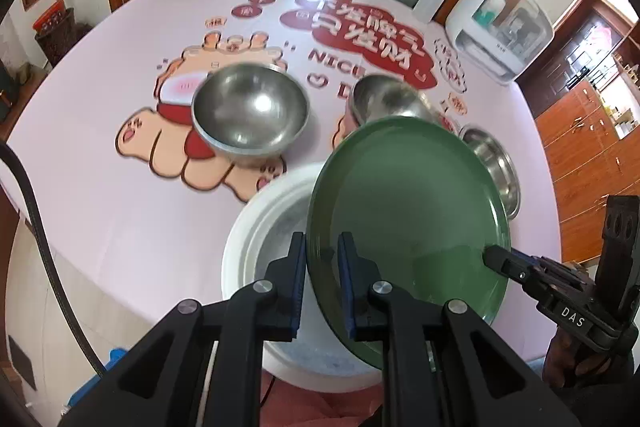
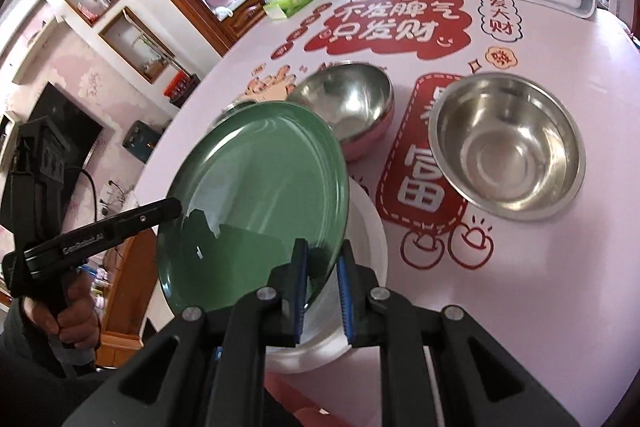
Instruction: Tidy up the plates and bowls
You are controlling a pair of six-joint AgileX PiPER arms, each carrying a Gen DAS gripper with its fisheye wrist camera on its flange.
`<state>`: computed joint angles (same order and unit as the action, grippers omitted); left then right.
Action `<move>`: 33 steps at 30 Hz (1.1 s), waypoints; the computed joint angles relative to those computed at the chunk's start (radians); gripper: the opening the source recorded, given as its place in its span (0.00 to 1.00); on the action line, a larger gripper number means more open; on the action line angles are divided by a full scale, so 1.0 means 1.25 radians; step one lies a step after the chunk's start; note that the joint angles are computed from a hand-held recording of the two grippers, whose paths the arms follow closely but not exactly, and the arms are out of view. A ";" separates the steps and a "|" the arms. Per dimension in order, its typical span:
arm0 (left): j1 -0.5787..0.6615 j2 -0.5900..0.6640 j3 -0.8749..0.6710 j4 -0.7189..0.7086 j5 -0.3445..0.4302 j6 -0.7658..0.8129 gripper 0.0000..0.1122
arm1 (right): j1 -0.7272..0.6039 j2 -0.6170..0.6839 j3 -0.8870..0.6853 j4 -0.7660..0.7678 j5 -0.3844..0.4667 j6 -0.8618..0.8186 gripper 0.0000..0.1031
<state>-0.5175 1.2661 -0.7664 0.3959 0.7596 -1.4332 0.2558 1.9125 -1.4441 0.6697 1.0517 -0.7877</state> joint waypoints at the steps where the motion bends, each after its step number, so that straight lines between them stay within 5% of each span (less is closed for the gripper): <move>1: -0.001 0.006 0.004 -0.008 -0.002 0.002 0.12 | 0.003 0.000 0.008 -0.005 -0.005 -0.001 0.14; 33: 0.072 0.066 0.125 -0.142 -0.110 0.076 0.12 | 0.099 0.059 0.013 -0.123 -0.030 0.075 0.17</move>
